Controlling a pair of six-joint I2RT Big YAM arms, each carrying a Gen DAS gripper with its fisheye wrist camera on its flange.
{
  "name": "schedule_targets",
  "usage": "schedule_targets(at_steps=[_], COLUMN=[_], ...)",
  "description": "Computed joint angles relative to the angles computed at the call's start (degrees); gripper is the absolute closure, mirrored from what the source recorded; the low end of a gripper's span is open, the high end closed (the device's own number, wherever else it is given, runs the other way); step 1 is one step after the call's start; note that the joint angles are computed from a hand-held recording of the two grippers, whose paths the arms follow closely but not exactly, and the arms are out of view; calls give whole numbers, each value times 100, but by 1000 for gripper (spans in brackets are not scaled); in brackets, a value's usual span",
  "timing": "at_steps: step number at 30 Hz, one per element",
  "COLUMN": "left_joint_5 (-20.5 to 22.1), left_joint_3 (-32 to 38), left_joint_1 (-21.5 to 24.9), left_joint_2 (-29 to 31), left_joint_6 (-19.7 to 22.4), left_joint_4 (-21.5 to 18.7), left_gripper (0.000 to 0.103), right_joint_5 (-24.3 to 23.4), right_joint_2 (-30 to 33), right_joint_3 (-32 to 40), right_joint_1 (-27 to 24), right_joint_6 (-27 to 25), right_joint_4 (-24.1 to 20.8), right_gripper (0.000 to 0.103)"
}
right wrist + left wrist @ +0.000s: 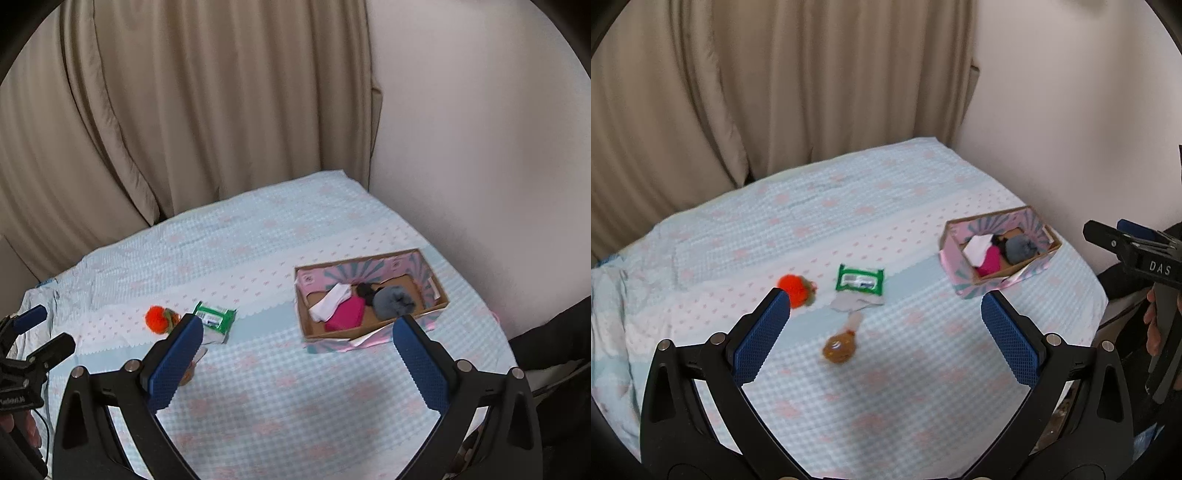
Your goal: Organize soft objects
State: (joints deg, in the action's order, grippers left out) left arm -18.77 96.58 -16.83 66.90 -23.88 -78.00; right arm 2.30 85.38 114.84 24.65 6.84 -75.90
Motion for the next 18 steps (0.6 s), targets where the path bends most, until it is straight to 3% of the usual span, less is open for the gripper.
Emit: schedule_targets(at_steps=[10, 18], left_joint_5=[976, 935], left_joint_3=[-1732, -2880], left_joint_1=[1136, 1245], left_joint_2=[-533, -261], left_joint_6=[500, 1083], left_joint_4=[945, 1972], left_gripper=[0, 1], right_joint_5=[-140, -274], right_joint_2=[386, 1053], right_joint_3=[-443, -609], right_joint_1=[506, 756], right_joint_6=[10, -484], right_joint_4=[618, 1364], right_gripper=[0, 0])
